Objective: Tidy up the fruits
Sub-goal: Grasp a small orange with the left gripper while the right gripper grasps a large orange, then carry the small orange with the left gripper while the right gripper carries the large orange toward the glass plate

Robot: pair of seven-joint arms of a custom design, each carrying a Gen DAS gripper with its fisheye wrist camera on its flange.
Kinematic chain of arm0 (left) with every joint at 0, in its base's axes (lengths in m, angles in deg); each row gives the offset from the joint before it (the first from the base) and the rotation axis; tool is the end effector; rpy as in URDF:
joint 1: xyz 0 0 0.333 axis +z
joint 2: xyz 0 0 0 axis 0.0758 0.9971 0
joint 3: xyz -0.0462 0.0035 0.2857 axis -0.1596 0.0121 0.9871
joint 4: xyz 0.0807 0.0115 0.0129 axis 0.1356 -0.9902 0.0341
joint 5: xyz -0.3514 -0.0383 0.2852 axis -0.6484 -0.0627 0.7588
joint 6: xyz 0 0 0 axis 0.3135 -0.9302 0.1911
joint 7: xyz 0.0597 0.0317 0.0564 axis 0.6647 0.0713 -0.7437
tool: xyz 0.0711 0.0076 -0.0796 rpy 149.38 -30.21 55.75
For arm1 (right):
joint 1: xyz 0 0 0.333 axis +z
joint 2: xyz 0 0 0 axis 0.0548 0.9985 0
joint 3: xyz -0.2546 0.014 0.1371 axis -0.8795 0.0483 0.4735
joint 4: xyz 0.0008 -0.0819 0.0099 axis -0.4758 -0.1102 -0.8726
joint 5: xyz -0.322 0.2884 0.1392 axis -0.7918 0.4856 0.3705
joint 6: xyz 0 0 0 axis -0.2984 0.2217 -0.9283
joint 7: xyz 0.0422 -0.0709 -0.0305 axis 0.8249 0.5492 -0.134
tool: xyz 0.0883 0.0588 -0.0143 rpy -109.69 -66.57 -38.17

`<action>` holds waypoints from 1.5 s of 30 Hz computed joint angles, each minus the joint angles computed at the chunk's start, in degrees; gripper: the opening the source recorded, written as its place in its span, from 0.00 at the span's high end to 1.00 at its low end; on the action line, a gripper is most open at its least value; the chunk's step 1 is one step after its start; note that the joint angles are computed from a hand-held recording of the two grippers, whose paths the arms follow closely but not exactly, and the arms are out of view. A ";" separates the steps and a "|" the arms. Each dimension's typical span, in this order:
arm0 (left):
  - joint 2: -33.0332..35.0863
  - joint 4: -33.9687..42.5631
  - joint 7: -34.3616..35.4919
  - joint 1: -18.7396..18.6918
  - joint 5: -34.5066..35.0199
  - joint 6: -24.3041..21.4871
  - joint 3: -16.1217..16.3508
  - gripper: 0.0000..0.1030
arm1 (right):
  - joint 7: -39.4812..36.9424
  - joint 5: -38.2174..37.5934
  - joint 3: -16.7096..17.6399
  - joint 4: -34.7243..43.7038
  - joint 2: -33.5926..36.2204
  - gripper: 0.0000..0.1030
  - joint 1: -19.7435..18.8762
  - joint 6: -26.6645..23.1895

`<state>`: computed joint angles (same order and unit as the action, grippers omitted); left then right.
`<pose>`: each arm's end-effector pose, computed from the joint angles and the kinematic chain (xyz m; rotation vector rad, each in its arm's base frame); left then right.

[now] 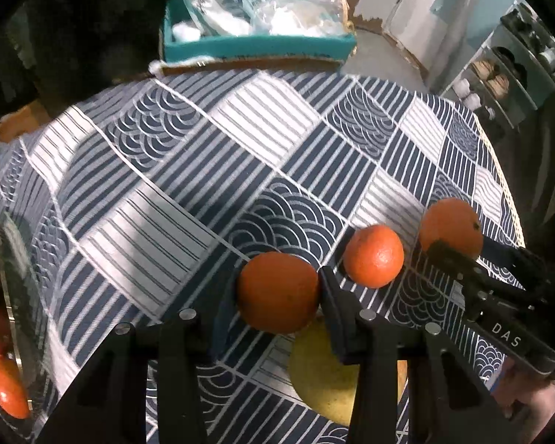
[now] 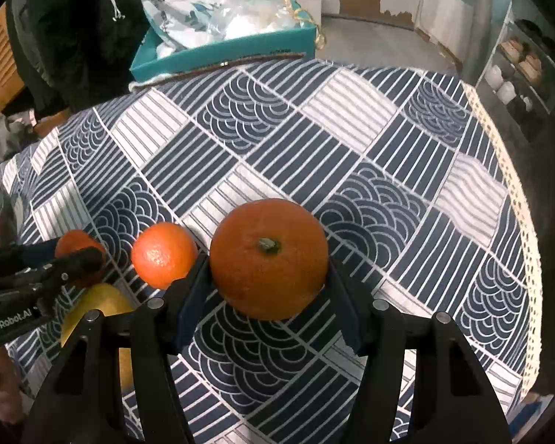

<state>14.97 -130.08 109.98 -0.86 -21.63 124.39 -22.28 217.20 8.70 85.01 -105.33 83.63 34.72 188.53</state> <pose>0.6611 -0.1804 0.5170 -1.9738 2.2348 -0.5843 0.6371 0.4186 0.5069 -1.9433 1.9339 -0.3555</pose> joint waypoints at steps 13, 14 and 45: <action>-6.07 -3.83 -0.16 -0.10 1.59 5.14 0.82 0.57 | 1.97 -6.66 -0.50 1.74 -1.94 0.40 1.88 0.17; -6.50 -4.15 -0.16 -0.18 1.60 5.39 0.88 0.57 | 2.07 -7.26 -0.51 1.81 -2.16 0.40 2.04 0.23; -19.83 -12.64 -2.91 -0.47 5.25 12.89 4.07 0.57 | 4.45 -17.19 1.37 3.27 -6.76 0.40 4.32 4.06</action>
